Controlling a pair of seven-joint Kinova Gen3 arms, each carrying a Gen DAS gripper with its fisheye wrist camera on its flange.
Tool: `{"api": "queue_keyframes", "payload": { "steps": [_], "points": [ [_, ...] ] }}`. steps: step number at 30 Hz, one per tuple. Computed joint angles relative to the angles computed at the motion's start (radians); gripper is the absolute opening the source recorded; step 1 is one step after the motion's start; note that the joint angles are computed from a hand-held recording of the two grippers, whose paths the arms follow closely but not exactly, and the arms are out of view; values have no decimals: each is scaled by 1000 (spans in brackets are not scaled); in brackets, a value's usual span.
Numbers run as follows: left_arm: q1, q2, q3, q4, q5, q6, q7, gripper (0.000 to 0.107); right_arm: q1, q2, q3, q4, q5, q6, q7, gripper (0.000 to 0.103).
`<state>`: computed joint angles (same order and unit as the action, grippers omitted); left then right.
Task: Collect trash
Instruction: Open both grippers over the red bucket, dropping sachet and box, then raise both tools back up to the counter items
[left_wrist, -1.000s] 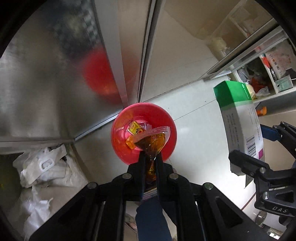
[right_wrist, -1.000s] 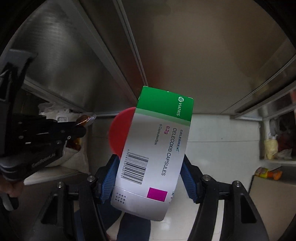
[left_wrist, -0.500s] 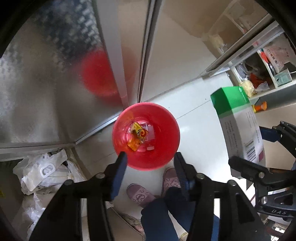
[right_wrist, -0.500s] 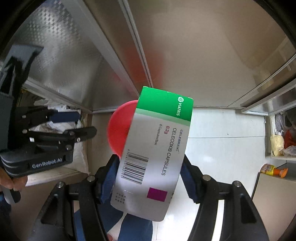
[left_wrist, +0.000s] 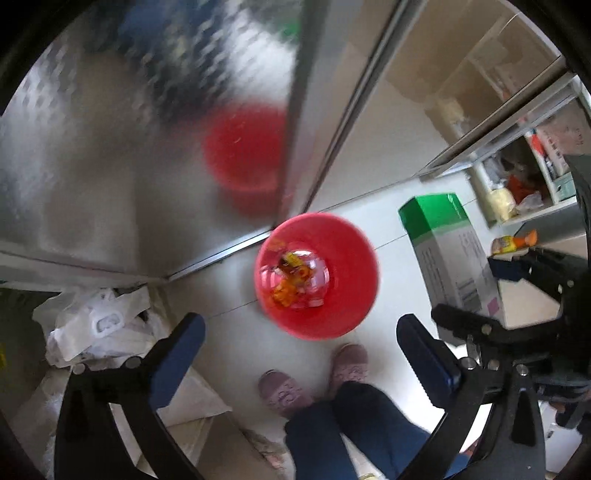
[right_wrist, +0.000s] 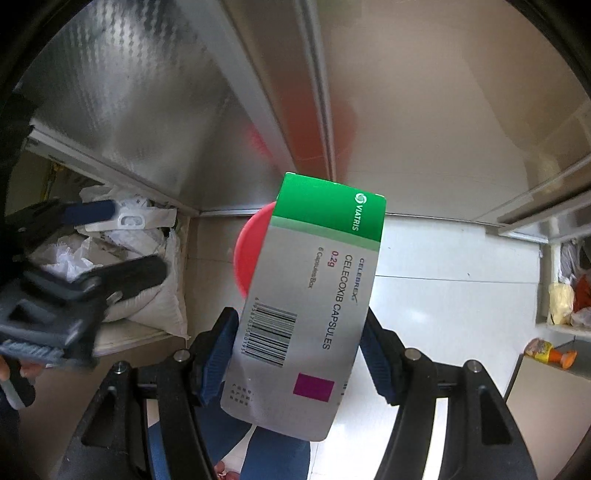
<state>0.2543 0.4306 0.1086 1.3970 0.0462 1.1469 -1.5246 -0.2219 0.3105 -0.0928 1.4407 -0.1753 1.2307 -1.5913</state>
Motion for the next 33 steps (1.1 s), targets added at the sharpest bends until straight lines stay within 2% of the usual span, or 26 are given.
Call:
{"api": "queue_keyframes", "payload": {
  "steps": [4, 6, 8, 10, 11, 12, 13, 14, 16, 20, 22, 24, 25, 27, 29, 33],
  "points": [
    [-12, 0, -15, 33, -7, -16, 15, 103, -42, 46, 28, -25, -19, 6, 16, 62],
    [11, -1, -64, 44, 10, -23, 9, 103, -70, 61, 46, -33, -23, 3, 25, 62],
    [40, -5, -120, 61, 32, -32, -13, 103, -65, 72, 21, -26, -5, -18, 21, 62],
    [37, -10, -113, 75, 20, -39, 0, 103, -49, 82, 2, -25, -10, -23, 21, 64],
    [15, -14, -83, 82, 1, -42, 16, 103, -42, 86, -5, -26, -11, -21, 22, 71],
    [-10, -18, -48, 86, -15, -43, 32, 103, -44, 85, -3, -24, -6, -23, 15, 85],
    [-25, -21, -28, 87, -26, -38, 45, 103, -50, 80, 2, -20, -2, -28, 11, 90],
    [-28, -29, -24, 88, -28, -36, 51, 103, -57, 70, 13, -17, -1, -31, 10, 94],
    [-29, -47, -22, 86, -30, -24, 56, 103, -54, 53, 10, -20, 11, -24, 2, 95],
    [-24, -94, -17, 34, -32, 48, 79, 103, -24, 13, -18, -69, 27, 47, -24, 99],
    [-22, -120, -14, -11, -29, 98, 85, 103, 23, -4, -85, -134, 64, 118, -62, 100],
    [16, -146, -54, -87, -22, 177, 82, 103, 60, -16, -141, -216, 86, 199, -98, 101],
    [29, -154, -66, -130, -21, 218, 85, 103, 60, -25, -140, -263, 91, 240, -114, 102],
    [25, -167, -43, -221, -32, 298, 108, 103, 26, -40, -85, -355, 68, 319, -115, 102],
    [5, -184, 11, -314, -66, 366, 132, 103, -38, -56, 8, -448, 48, 383, -110, 102],
    [14, -186, 62, -499, -144, 474, 173, 103, -168, -70, 190, -633, 18, 470, -97, 102]
  ]
}}
